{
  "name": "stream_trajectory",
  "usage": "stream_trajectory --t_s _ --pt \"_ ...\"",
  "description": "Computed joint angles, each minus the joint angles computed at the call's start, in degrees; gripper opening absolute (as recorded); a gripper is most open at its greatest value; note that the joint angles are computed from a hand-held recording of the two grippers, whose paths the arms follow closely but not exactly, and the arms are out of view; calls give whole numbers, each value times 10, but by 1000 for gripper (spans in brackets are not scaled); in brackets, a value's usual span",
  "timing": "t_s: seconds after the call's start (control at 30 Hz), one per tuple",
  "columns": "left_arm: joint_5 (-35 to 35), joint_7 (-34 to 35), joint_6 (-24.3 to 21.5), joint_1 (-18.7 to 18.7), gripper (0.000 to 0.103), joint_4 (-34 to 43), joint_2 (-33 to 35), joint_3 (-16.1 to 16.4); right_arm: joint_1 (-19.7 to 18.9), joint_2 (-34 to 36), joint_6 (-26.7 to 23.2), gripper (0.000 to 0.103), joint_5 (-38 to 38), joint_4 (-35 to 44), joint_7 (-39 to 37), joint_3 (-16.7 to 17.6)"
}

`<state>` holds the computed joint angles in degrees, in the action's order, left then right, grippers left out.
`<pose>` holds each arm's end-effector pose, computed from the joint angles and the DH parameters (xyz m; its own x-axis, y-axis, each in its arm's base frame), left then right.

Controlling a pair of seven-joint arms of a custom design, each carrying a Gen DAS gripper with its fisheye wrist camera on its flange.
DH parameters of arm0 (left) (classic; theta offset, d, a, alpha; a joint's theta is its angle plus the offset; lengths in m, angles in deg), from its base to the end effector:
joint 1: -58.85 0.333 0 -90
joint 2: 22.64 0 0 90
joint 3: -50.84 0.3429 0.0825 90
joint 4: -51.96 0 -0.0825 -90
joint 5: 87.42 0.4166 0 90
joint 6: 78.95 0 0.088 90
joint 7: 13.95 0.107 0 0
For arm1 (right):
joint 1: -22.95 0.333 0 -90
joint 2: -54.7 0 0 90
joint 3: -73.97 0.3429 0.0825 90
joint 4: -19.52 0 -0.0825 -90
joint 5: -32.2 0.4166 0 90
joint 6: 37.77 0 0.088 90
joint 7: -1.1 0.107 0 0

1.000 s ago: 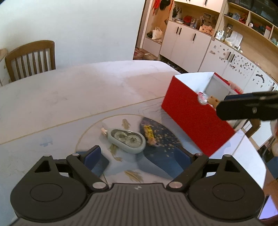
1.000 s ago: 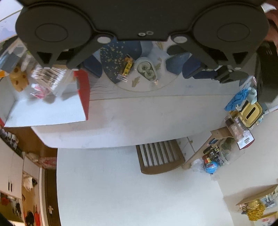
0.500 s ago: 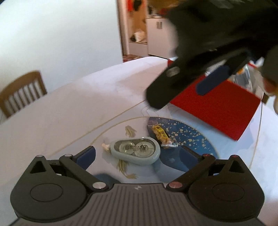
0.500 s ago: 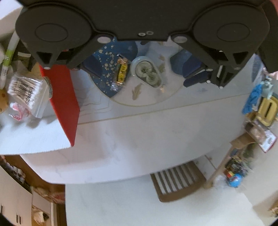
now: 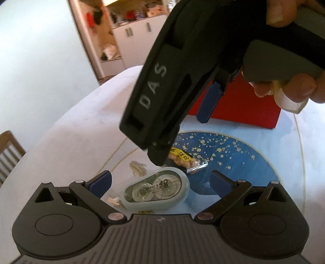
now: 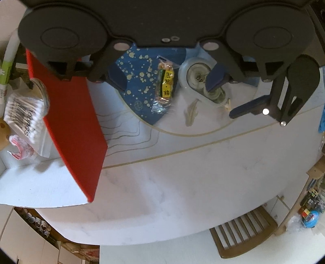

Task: Organize objects
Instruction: 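Withdraw both tools from the box toward the tape roller and yellow packet, then grasp the yellow snack packet with the right tool while the left tool grasps the tape roller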

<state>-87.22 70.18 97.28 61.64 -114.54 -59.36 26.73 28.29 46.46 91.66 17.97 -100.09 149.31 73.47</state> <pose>0.3535 -0.1322 0.4250 -0.2179 -0.9598 -0.1767 -0.6637 0.2785 -0.6942 0.5662 0.0411 0.5355 -0.6979 -0.7046 -0.1283 -0.6339 0.6910 -0.3474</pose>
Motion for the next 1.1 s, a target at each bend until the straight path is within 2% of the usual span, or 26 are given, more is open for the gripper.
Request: stream_trajectory --t_s 0.17,0.27,0.37,0.43,0.53,0.57,0.67,0.77,0.93,1.1 --pt "-11 75 6 -63 102 3 32 87 -2 11 -10 77 -9 10 7 0" --pt "-27 110 7 -78 101 5 42 111 -2 14 -10 72 -8 12 9 -1" --pt "-47 139 3 -92 86 9 50 133 -2 16 -17 66 -14 16 14 0" --pt "-67 166 3 -119 76 11 54 163 -2 17 -17 60 -11 16 10 -1" --pt "-90 211 -1 -147 65 14 55 193 0 21 -21 53 -15 19 5 0" --pt "-96 222 -3 -151 65 14 54 196 0 22 -25 52 -18 21 3 1" --pt "-113 238 -11 -146 64 10 45 188 2 23 -29 45 -19 19 -5 0" --pt "-125 228 -26 -124 62 0 25 166 3 21 -32 37 -18 16 -17 1" --pt "-118 167 -72 -69 58 -23 -37 110 9 13 -19 25 -22 -1 -38 4" --pt "-96 101 -103 -45 54 -46 -89 77 15 5 -8 17 -26 -12 -54 9"
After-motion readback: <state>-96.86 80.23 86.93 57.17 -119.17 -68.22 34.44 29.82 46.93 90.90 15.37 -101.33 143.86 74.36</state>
